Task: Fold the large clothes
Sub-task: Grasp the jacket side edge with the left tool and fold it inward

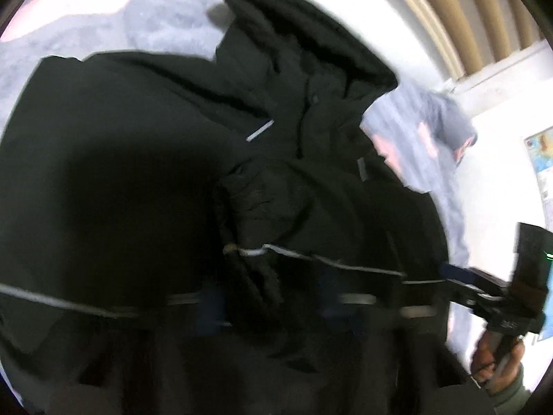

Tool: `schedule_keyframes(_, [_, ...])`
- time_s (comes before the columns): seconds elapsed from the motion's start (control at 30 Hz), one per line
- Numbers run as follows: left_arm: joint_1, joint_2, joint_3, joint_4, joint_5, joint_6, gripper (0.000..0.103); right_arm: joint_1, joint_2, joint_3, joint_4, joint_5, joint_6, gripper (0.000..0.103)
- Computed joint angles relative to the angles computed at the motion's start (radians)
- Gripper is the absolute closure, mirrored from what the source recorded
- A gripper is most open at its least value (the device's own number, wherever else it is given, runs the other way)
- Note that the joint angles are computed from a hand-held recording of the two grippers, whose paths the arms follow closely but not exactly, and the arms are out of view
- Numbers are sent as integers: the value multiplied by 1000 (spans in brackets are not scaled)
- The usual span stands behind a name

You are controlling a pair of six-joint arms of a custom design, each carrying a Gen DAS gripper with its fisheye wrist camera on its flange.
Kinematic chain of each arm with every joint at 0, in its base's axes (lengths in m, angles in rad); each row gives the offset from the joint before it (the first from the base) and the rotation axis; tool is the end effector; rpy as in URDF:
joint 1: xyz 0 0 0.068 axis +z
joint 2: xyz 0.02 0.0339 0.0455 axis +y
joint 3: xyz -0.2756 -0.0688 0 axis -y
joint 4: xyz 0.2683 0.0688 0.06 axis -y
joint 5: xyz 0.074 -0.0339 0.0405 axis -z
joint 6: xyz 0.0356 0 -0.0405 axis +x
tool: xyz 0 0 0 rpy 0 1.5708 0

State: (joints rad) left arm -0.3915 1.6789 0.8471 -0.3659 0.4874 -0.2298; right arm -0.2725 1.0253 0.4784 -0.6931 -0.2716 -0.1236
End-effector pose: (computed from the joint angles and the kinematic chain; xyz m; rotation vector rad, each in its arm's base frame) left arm 0.2832 -0.1349 0.1314 0.3598 2.8009 -0.8305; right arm 0.1688 -0.0372 0.1584 0.1421 2.7493 0.2783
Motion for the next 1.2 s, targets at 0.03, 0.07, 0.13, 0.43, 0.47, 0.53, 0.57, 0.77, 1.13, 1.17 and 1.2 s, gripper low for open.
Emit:
schedule_keyframes(0.03, [-8, -1, 4, -2, -22, 9, 83, 11, -24, 0, -13, 12, 1, 34])
schedule_keyframes(0.07, [-11, -31, -9, 11, -32, 11, 85, 13, -45, 5, -28, 19, -11, 34])
schedule_keyframes(0.13, [6, -125, -40, 25, -34, 5, 86, -1, -81, 16, -57, 28, -41, 34])
schedule_keyframes(0.43, [320, -248, -17, -111, -14, 102, 86, 132, 92, -10, 143, 118, 52, 34])
schedule_keyframes(0.47, [324, -189, -19, -110, -47, 121, 85, 152, 147, -16, 188, 144, 69, 34])
schedule_keyframes(0.53, [303, -76, -37, -74, -130, 150, 84, 219, 304, -24, 306, 232, 117, 34])
schedule_keyframes(0.57, [298, -28, -53, -39, -131, 151, 83, 240, 338, -26, 338, 257, 133, 33])
schedule_keyframes(0.77, [332, -28, -82, 10, -79, 113, 81, 282, 415, -18, 405, 319, 134, 32])
schedule_keyframes(1.13, [265, -611, -215, -185, -142, 47, 47, 335, -127, -154, 90, 259, 165, 32])
schedule_keyframes(1.17, [200, -598, -222, -172, -136, 27, 47, 364, -121, -171, 99, 281, 192, 32])
schedule_keyframes(1.2, [122, -567, -228, -146, -148, 8, 47, 387, -94, -189, 121, 307, 219, 32])
